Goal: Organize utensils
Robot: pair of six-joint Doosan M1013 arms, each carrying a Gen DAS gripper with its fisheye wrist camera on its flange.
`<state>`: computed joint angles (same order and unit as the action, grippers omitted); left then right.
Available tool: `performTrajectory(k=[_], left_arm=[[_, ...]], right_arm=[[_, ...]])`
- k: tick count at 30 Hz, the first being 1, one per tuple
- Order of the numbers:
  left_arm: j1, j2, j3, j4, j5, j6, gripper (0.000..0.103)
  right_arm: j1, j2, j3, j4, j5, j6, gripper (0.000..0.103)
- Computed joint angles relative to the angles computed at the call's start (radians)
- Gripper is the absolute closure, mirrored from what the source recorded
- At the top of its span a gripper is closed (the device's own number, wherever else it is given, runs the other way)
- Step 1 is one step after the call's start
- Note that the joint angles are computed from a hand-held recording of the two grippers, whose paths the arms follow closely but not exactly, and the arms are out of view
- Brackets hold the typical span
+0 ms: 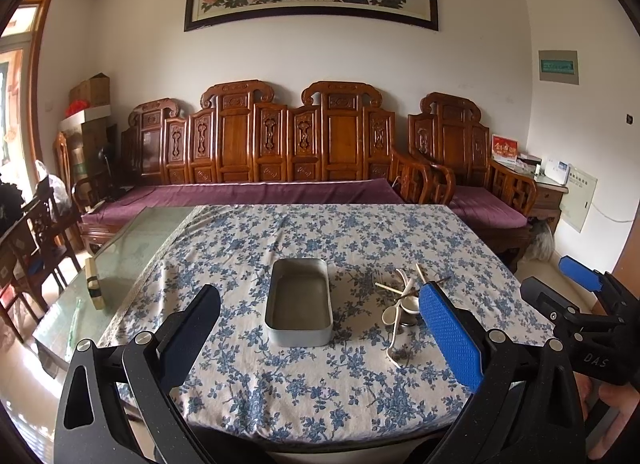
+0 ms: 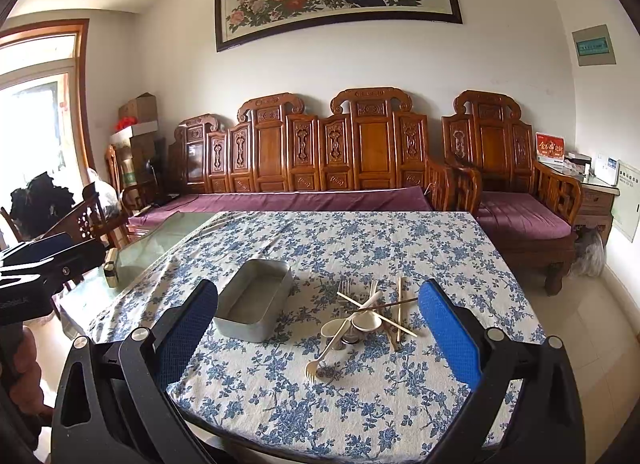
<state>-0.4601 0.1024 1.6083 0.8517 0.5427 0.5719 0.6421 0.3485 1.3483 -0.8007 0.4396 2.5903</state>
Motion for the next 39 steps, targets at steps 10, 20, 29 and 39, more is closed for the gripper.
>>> performTrajectory(k=[10, 20, 29, 39], left_arm=[[-0.004, 0.001, 0.001, 0.002, -0.003, -0.003, 0.007], [0.006, 0.02, -0.002, -0.057, -0.009, 0.053, 0.007], [0.03, 0.087, -0.04, -0.229, -0.009, 0.221, 0.007], [0.051, 0.169, -0.098, -0.373, 0.006, 0.397, 0.007]], right_arm=[[0.001, 0.0, -0.002, -0.001, 0.001, 0.001, 0.003], [-0.013, 0.004, -0.003, 0.068, -0.003, -0.062, 0.003], [-0.046, 0.034, -0.003, 0.18, -0.019, -0.171, 0.003], [-0.093, 0.104, -0.044, 0.387, -0.005, -0.36, 0.016]])
